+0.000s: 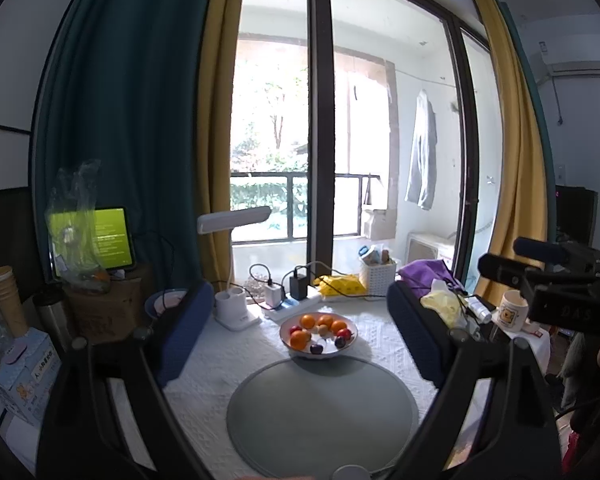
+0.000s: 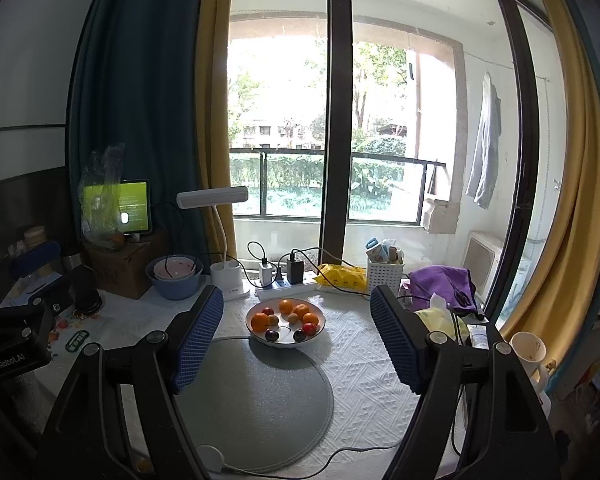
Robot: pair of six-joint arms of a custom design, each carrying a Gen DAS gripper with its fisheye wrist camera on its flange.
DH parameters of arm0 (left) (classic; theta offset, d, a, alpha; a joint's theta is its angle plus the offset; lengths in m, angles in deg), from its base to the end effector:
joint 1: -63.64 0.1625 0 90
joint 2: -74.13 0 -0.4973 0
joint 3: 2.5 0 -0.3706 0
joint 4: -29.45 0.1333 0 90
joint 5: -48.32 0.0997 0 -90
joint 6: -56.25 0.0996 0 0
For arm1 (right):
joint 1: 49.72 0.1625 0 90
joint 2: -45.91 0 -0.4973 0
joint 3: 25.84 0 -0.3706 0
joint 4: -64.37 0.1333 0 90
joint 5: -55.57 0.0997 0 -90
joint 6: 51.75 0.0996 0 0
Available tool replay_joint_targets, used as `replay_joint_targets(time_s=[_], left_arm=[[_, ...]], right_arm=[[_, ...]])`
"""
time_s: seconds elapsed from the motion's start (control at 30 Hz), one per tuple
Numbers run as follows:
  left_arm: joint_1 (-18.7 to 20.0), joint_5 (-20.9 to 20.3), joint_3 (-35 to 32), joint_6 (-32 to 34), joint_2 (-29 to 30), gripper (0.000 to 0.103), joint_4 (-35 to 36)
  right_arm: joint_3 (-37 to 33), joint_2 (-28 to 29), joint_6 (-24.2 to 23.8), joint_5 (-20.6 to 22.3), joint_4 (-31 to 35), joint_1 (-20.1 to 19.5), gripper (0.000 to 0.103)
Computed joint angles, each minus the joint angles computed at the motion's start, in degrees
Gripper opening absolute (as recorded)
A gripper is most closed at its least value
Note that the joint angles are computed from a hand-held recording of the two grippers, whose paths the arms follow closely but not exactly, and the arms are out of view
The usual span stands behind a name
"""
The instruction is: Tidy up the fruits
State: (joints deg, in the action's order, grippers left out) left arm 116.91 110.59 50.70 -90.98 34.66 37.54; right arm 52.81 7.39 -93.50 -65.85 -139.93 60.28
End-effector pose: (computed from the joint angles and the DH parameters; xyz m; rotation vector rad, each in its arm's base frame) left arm -0.3277 -0.7395 0.2653 0.9834 2.0836 -1.5565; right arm 0.3437 -0.7064 0.3061 0.6669 -1.9510 1.3901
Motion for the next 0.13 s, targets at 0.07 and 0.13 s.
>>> replay_joint_targets(time_s=[0.07, 0.13], left_arm=[[0.0, 0.3, 0.1, -0.3, -0.1, 0.09, 0.0], [0.3, 1.5, -1.2, -1.6, 0.3, 0.09, 1.7]], right_arm=[[0.2, -0.1, 0.0, 0.1, 0.1, -0.1, 0.079], [0.5, -0.3, 0.0, 0.5, 0.3, -0.3, 0.079]])
